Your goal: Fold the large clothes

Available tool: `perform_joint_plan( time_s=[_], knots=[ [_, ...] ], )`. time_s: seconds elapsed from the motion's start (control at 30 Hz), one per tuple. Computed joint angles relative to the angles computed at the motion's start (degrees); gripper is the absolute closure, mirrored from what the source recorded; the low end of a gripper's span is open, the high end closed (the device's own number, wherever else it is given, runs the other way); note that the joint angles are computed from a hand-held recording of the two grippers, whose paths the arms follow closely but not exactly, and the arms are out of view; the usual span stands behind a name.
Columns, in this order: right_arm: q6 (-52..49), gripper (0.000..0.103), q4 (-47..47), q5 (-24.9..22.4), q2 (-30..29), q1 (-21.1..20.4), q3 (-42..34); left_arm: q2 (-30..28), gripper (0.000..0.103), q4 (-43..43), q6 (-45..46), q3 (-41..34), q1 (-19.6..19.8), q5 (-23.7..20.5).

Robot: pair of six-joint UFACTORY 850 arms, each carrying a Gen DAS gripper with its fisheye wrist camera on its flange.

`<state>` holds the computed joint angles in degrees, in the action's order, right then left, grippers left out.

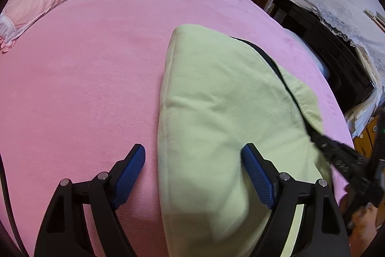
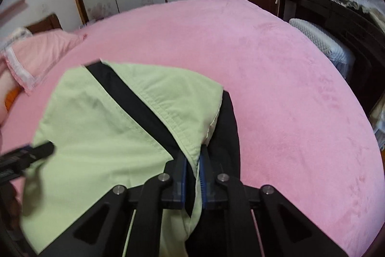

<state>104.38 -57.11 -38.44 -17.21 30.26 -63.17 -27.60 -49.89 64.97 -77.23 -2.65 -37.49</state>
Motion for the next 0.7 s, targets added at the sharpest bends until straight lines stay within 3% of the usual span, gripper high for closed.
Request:
perform_joint_plan(
  time_s=[0.1, 0.2, 0.3, 0.47, 0.53, 0.6, 0.67, 0.7],
  knots=[
    [1.4, 0.089, 1.5, 3.8, 0.3, -1.7, 1.7, -0.2, 0.020, 0.2, 0.3, -0.2, 0.3, -0.1],
    [2.0, 0.080, 4.1, 8.3, 3.2, -3.1, 3.4, -0.9, 0.021, 2.8, -2.2, -2.4, 0.8, -3.0],
    [-0.1, 0.070, 5.7, 5.3, 5.1, -2.3, 2.6, -0.3, 0.021, 2.3, 0.2, -4.0, 1.6, -4.7],
    [5.6, 0.070, -2.7, 1.7, 4.6, 0.1, -1.2, 0.8, 0.022, -0.3, 2.1, -5.9, 0.2, -3.2],
    [3.8, 0.070, -2.7, 3.2, 2.0, -0.7, -4.6, 0.2, 0.041, 0.7, 0.5, -7.0, -1.3, -1.8],
    [3.2, 0.070, -2.6, 5.3, -0.7, -1.5, -7.5, -1.7, 0.053, 3.7, -3.1, -9.5, -3.1, -2.1],
    [-0.2, 0.072, 0.3, 8.0, -3.9, -3.1, -10.6, -3.5, 0.056, 6.1, -6.2, -11.6, -4.8, -1.9],
    [-4.9, 0.078, 4.6, 6.2, -6.1, -3.9, -12.8, -4.0, 0.056, 7.1, -6.7, -12.0, -5.5, -0.6]
  ],
)
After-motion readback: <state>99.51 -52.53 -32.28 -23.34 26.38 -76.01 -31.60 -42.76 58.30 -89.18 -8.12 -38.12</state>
